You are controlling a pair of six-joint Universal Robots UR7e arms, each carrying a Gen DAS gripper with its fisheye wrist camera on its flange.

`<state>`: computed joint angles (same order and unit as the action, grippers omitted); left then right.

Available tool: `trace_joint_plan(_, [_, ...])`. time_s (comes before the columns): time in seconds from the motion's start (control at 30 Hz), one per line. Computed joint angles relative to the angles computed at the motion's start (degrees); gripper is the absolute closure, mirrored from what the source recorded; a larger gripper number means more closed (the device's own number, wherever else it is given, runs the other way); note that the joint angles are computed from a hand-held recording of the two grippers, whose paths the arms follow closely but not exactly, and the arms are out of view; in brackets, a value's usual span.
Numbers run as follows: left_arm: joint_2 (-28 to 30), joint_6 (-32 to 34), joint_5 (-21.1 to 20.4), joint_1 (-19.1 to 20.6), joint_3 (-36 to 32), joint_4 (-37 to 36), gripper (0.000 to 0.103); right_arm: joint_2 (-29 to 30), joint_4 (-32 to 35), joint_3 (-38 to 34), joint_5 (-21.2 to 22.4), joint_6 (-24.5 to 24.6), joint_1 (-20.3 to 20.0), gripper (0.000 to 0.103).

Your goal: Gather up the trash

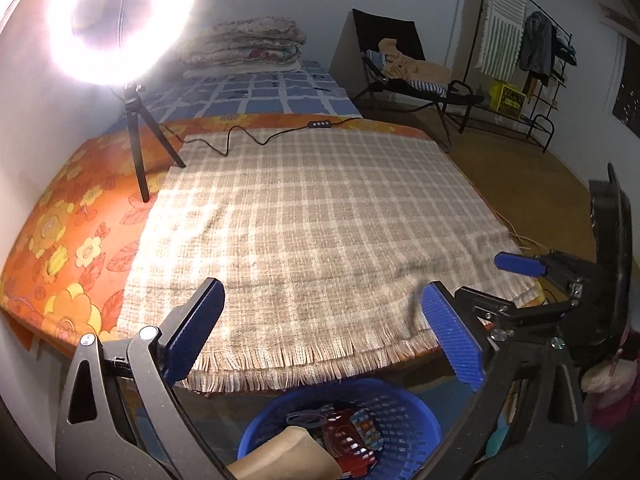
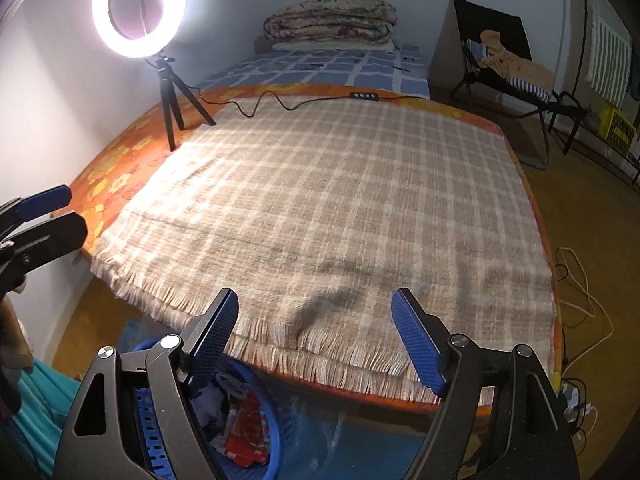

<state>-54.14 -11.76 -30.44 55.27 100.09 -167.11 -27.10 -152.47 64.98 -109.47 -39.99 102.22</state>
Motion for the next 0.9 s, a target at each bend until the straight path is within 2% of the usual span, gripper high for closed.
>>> trace_joint_plan(0.5, [1.2,-2.2,-0.8,1.7,-2.3,4.9,0.001,2.5,2.9,-4.2,-0.4,2.3,-0.3,0.024])
trace_joint_plan(0.9, [1.9,-1.7,-1.3,2.1,-2.9,4.8,0.001,2.7,2.7,-4.7,-0.9,3.4,-0.5,0.024])
